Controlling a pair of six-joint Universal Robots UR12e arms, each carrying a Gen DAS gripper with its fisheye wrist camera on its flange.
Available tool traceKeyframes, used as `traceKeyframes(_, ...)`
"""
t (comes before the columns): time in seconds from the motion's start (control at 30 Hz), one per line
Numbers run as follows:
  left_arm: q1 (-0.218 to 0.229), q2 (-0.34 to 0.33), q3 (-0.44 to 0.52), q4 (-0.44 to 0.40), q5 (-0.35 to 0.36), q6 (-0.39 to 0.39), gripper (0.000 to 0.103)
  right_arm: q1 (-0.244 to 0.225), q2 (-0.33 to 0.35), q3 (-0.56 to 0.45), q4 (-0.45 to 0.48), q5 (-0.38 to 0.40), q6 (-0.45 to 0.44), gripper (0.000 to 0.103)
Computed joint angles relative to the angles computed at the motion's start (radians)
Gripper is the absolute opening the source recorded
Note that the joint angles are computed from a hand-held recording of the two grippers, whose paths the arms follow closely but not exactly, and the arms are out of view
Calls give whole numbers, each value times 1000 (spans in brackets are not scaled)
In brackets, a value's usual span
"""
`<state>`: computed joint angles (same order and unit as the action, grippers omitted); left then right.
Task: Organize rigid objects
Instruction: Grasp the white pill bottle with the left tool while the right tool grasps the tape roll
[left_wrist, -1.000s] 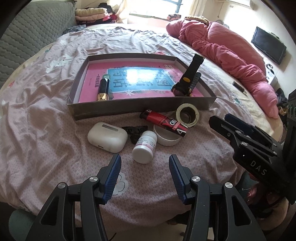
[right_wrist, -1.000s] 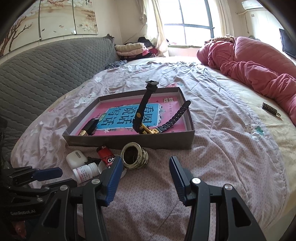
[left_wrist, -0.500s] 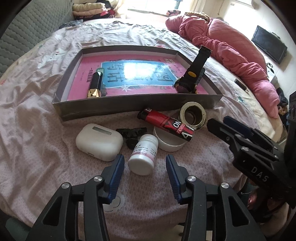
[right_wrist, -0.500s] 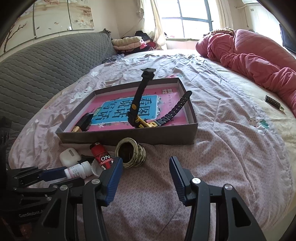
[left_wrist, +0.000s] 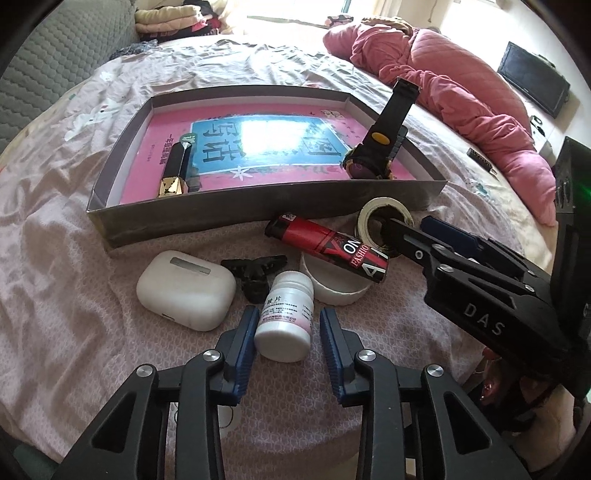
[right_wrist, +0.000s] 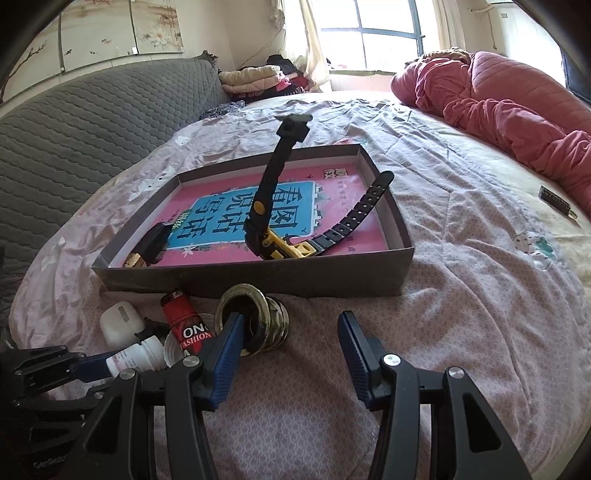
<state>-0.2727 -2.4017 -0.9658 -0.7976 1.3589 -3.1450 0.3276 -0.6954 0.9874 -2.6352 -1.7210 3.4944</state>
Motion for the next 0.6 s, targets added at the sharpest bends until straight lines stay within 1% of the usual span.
traceKeyframes(0.1,0,-4,6,-6,-1,-1,34,-4,5,-6,9,7,14,46)
traceKeyframes(0.23,-2,-6,9,-10,4,3,34,-9,9,-12,22,20,32,35)
traceKeyframes(0.33,-2,-6,8,-7,5,2,34,-13,12,-13,17,42,43,34)
traceKeyframes(0.4,-2,-7,9,-10,5,-1,33,-14,13,-15,12,45,42,32)
traceKeyframes(0.47,-2,-8,10,-10,6,-4,32,-13,15,-18,9,40,35,25)
traceKeyframes(0.5,-2,-8,11,-9,9,-6,30,-14,15,-16,-2,47,30,24)
traceKeyframes(0.57,-2,-11,15,-11,11,-8,30,-15,15,-13,-19,62,22,16)
traceKeyframes(0.6,-1,-12,16,-10,11,-10,29,-14,16,-15,-24,61,10,16)
